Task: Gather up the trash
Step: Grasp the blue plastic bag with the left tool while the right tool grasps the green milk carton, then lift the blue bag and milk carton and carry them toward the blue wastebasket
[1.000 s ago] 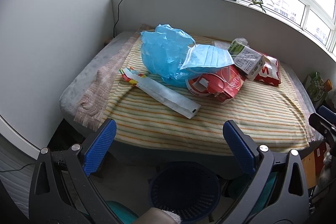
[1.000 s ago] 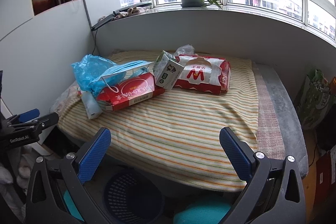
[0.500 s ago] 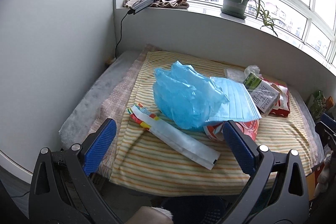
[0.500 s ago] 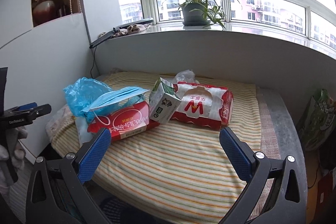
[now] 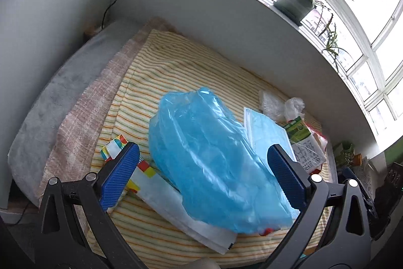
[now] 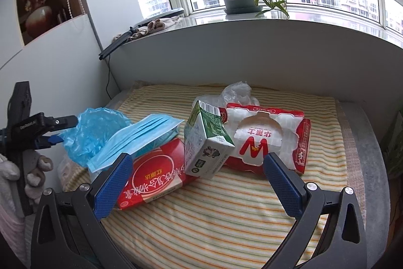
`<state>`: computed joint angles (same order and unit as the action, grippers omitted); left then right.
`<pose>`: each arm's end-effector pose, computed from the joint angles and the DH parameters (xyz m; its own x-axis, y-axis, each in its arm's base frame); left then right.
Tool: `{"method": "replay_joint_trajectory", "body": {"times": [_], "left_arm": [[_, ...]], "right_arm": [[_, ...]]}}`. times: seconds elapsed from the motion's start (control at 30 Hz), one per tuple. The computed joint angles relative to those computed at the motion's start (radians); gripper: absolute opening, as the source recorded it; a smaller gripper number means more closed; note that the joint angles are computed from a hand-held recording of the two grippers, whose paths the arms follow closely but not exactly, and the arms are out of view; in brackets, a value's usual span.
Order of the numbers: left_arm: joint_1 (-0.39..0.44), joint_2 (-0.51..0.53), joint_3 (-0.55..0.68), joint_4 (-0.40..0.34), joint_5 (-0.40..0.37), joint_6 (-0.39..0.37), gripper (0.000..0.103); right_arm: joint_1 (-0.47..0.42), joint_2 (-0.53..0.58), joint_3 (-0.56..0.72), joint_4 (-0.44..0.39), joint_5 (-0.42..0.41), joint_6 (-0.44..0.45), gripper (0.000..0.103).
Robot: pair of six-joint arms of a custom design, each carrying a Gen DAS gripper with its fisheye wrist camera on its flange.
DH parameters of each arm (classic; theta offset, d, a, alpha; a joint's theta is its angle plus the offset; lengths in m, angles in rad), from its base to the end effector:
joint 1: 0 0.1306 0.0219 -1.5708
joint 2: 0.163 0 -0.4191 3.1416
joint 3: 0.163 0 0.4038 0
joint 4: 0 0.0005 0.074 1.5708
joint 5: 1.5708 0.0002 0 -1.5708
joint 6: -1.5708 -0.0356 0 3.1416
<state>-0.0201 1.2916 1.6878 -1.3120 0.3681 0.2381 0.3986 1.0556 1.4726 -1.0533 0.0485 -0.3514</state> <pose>0.4106 -0.0216 0.6176 -0.8266 -0.2035 -0.5247 0.0442 0.9060 -0.4210 0.3092 0.1278 0.6223 -0.6352 0.1055 -0.7651 -0.1417 0.9579 0.2498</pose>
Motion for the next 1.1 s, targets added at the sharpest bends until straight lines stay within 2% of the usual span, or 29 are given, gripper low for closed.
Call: {"method": "replay_joint_trajectory", "body": {"times": [0.1,0.2,0.27,0.37,0.4,0.47,0.57,0.63,0.67,0.73,1.03,1.1], "left_arm": [[0.015,0.03,-0.002,-0.008,0.041,0.027,0.1],[0.023,0.032,-0.023,-0.002,0.052,0.053,0.084],[0.031,0.036,-0.03,-0.002,0.078,0.062,0.082],[0.028,0.039,-0.031,0.001,0.054,0.06,0.073],[0.027,0.037,-0.034,0.003,0.047,0.062,0.066],[0.03,0.038,-0.035,0.005,0.04,0.066,0.062],[0.034,0.036,-0.033,0.009,0.026,0.075,0.047],[0.033,0.032,-0.032,0.019,0.003,0.079,0.035],[0.032,0.029,-0.031,0.024,-0.014,0.081,0.033],[0.028,0.022,-0.031,0.037,-0.046,0.081,0.03],[0.004,0.015,-0.019,0.126,-0.199,0.144,0.026],[-0.01,0.016,-0.007,0.153,-0.256,0.151,0.026]], "right_arm": [[-0.031,0.029,0.007,0.007,-0.051,-0.015,0.102],[-0.059,0.055,0.01,0.013,-0.102,-0.032,0.102],[-0.07,0.07,0.013,0.02,-0.127,-0.03,0.1],[-0.071,0.089,0.017,0.015,-0.121,-0.011,0.096],[-0.074,0.093,0.019,0.011,-0.126,-0.01,0.093],[-0.085,0.106,0.022,0.008,-0.149,-0.02,0.088],[-0.097,0.117,0.02,0.008,-0.193,-0.037,0.08],[-0.096,0.123,0.02,0.005,-0.203,-0.038,0.066],[-0.094,0.124,0.019,0.005,-0.203,-0.036,0.062],[-0.094,0.126,0.017,0.003,-0.209,-0.036,0.042],[-0.084,0.11,0.0,0.047,-0.19,-0.029,0.04],[-0.085,0.103,-0.001,0.058,-0.187,-0.028,0.039]]}}
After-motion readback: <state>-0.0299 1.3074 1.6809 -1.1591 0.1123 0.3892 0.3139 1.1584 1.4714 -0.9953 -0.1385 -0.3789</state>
